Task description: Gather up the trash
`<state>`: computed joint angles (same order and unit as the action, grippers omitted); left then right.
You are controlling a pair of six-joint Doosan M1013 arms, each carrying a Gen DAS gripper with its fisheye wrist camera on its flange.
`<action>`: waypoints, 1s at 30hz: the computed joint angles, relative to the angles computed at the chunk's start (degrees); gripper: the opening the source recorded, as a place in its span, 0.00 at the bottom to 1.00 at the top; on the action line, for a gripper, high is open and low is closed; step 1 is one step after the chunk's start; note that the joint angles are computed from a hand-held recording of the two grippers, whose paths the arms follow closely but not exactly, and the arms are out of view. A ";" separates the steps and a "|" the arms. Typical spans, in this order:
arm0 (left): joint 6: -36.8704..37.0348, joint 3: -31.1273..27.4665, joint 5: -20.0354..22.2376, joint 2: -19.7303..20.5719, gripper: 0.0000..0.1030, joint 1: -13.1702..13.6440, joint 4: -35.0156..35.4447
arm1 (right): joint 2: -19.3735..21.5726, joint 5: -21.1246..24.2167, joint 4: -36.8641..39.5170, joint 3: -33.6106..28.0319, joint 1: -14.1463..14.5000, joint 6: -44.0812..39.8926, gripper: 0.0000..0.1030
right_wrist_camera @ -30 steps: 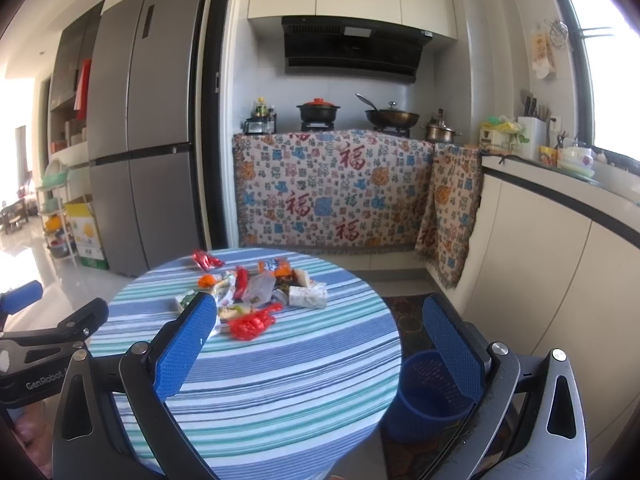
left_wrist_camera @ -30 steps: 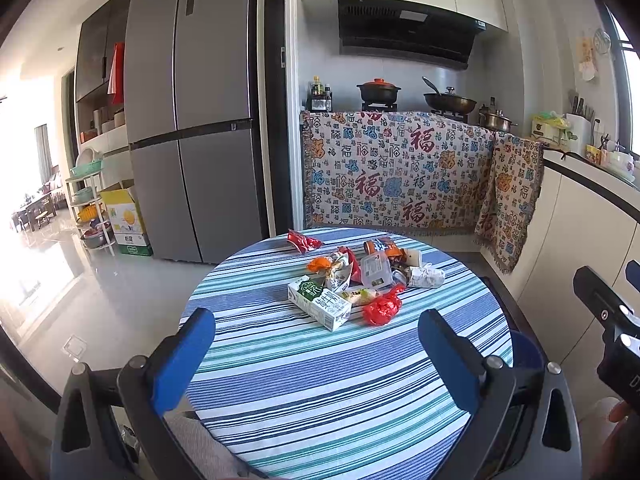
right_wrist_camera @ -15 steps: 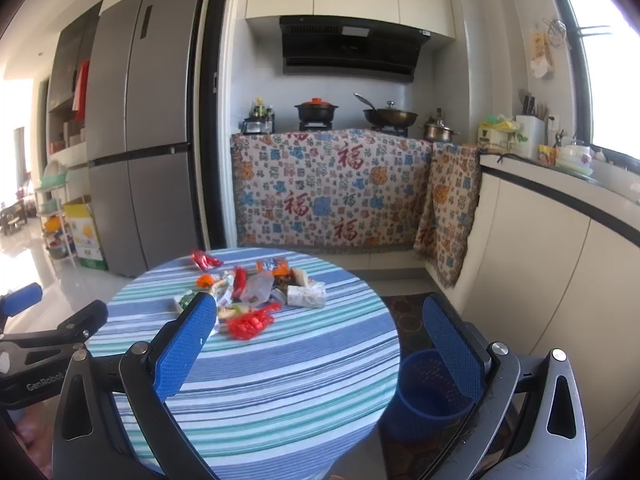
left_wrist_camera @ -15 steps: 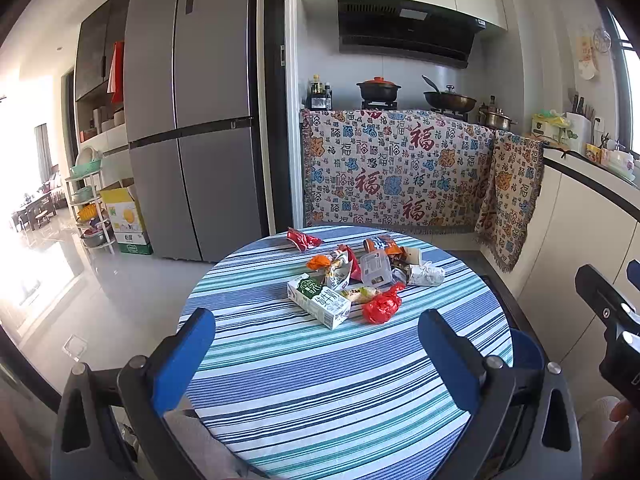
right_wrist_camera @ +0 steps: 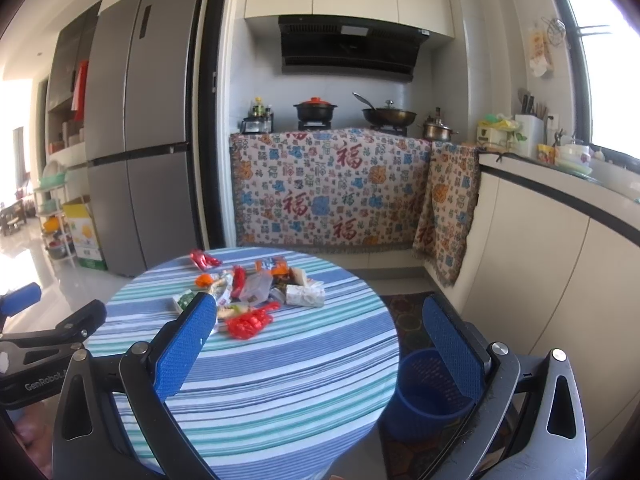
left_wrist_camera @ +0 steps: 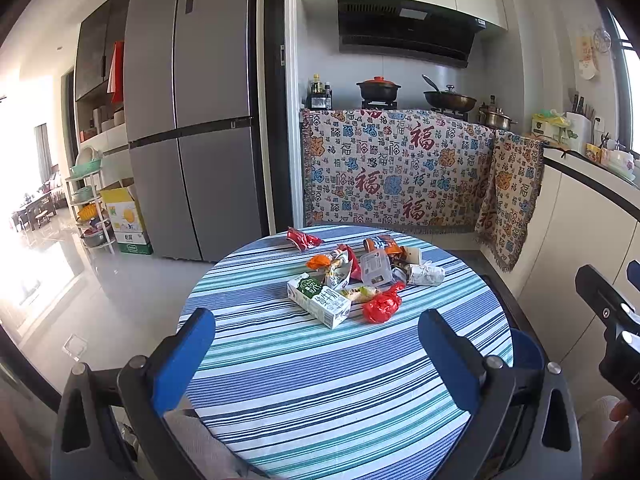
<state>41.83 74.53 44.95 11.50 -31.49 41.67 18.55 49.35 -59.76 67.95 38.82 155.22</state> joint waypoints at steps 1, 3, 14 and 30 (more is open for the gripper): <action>0.15 -0.03 0.01 -0.05 1.00 0.04 -0.13 | 0.00 0.00 0.01 0.01 0.00 -0.01 1.00; 0.17 -0.04 0.05 -0.03 1.00 0.03 -0.11 | 0.03 0.07 -0.06 -0.01 0.02 -0.02 1.00; 0.20 -0.06 0.07 0.02 1.00 0.02 -0.18 | -0.07 -0.02 -0.06 0.21 -0.02 0.22 1.00; -0.91 1.69 -0.81 -0.31 1.00 0.12 0.16 | -0.09 -0.02 0.00 0.21 -0.06 0.18 1.00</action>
<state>40.91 76.22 44.14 11.19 -31.37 41.84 18.46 49.33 -59.76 68.16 38.77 155.40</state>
